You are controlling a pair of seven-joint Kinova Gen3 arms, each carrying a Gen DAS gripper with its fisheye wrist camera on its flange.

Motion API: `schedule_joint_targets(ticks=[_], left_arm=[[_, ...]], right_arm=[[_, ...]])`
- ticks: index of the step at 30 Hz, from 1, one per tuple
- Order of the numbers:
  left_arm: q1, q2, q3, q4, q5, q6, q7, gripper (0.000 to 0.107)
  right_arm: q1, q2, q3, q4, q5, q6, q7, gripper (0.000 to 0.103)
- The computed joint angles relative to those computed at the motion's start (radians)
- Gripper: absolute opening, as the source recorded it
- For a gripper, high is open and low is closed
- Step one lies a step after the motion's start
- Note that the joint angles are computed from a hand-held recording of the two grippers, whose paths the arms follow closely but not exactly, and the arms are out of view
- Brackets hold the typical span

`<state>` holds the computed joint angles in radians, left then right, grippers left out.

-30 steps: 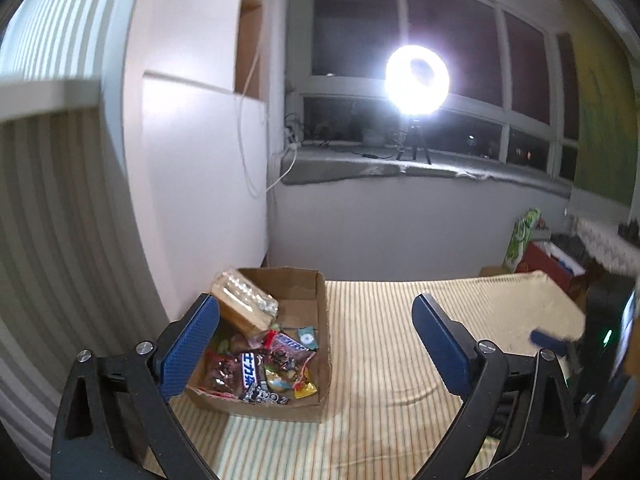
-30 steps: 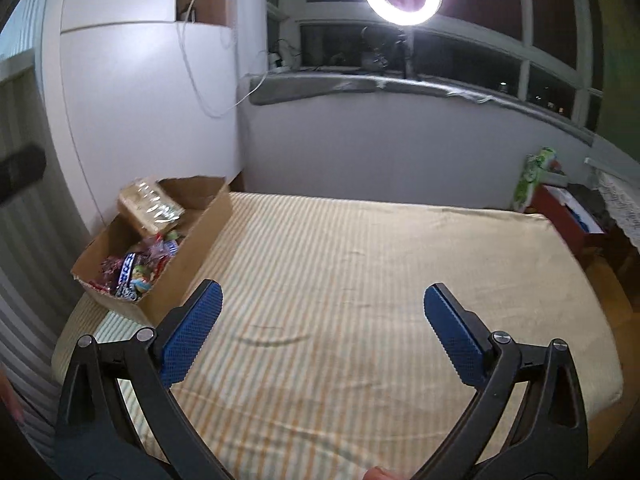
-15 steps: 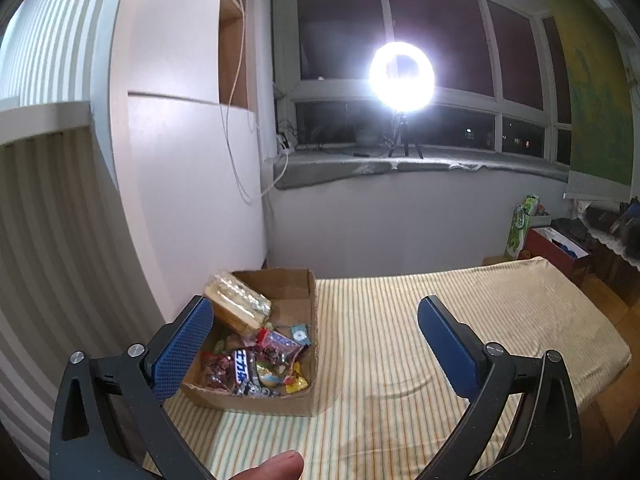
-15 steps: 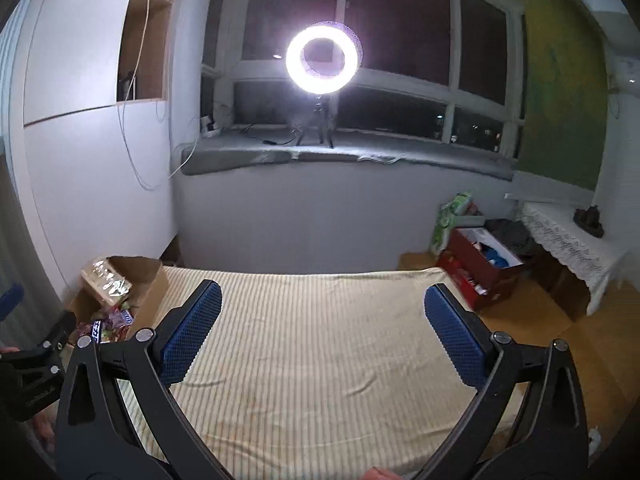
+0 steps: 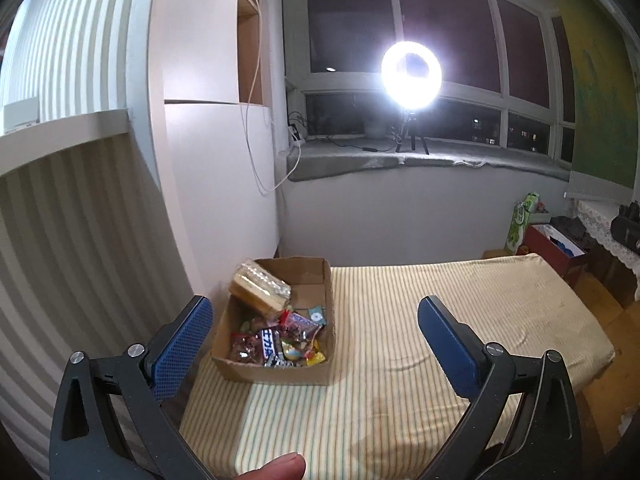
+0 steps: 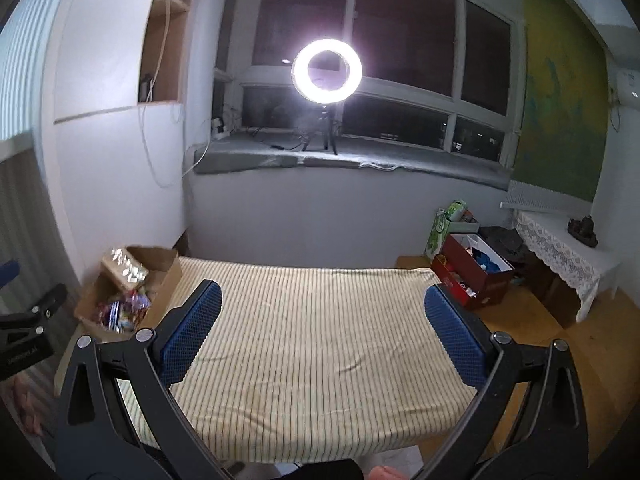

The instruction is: Organize snacks

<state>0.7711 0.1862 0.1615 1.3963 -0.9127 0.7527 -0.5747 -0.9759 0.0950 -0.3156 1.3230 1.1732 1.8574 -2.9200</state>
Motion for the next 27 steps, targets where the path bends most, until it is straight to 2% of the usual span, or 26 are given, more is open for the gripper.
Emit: schedule_joint_targets(ticks=[7,14,21,27], left_arm=[[-0.004,-0.037,0.024,0.041,0.009,-0.002,0.001,0.102],[-0.020,-0.043,0.036,0.046,-0.004,0.010,0.021,0.102],[-0.024,-0.041,0.042,0.041,-0.010,0.013,0.010,0.102],[-0.023,-0.025,0.034,0.028,-0.001,0.009,0.014,0.102]], right_arm=[[-0.025,-0.001,-0.005,-0.001,-0.014,0.027,-0.021,0.103],[0.006,-0.009,-0.016,0.012,-0.098,-0.052,-0.025,0.103],[-0.005,0.023,0.007,-0.008,-0.080,-0.036,-0.006,0.103],[0.005,0.018,0.019,0.003,-0.101,-0.081,0.000,0.103]])
